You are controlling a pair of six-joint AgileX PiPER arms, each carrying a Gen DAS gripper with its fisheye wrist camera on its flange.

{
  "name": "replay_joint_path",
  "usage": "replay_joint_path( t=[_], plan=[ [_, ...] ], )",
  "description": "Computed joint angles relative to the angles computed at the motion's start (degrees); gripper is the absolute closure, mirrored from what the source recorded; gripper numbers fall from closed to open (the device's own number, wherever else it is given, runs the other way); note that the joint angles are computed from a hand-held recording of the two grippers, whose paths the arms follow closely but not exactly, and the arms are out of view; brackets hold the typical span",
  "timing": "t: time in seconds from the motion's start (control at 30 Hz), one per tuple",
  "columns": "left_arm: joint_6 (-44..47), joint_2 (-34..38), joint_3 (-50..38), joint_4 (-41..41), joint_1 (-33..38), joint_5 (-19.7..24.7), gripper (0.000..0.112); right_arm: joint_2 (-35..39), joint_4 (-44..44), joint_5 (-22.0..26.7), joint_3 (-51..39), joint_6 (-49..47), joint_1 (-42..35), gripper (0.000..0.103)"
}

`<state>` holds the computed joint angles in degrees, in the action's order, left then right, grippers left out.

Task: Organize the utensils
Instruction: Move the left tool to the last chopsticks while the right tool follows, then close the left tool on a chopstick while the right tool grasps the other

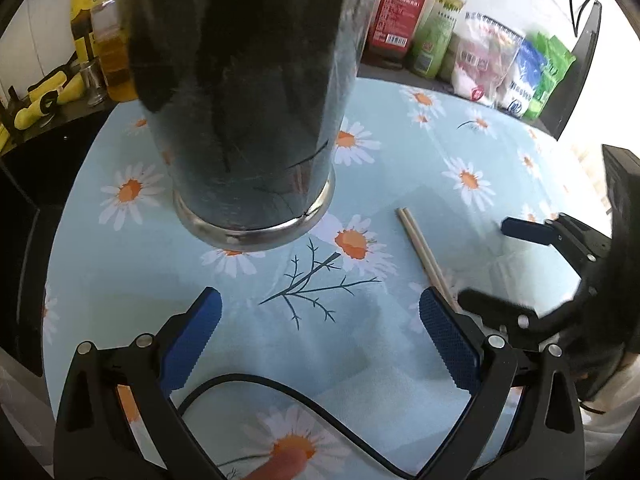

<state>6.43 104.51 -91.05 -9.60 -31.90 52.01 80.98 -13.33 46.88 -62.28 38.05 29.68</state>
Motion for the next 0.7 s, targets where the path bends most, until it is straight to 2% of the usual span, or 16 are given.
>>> replay_joint_path(
  t=[0.1, 0.3, 0.43, 0.6, 0.7],
  plan=[
    [-2.71, 1.33, -1.34, 2.59, -0.82, 1.12, 0.015, 0.27, -2.15, 1.04, -0.01, 1.43, 1.99, 0.009],
    [-8.0, 2.68, -3.74, 3.09, -1.27, 2.36, 0.015, 0.58, 0.24, 2.06, -1.03, -2.68, 2.87, 0.009],
    [-13.44, 3.89, -6.15, 5.42, -3.36, 3.75, 0.015, 1.2, -1.79, 5.65, -2.17, -2.54, 5.23, 0.008],
    [-17.17, 3.32, -5.83, 6.27, -5.72, 4.41, 0.015, -0.19, 3.11, 8.05, -1.81, -8.69, 1.69, 0.008],
    [-19.71, 3.56, -5.72, 8.02, -7.6, 5.25, 0.015, -1.29, 6.47, 8.52, -0.99, -15.86, -1.66, 0.008]
  ],
)
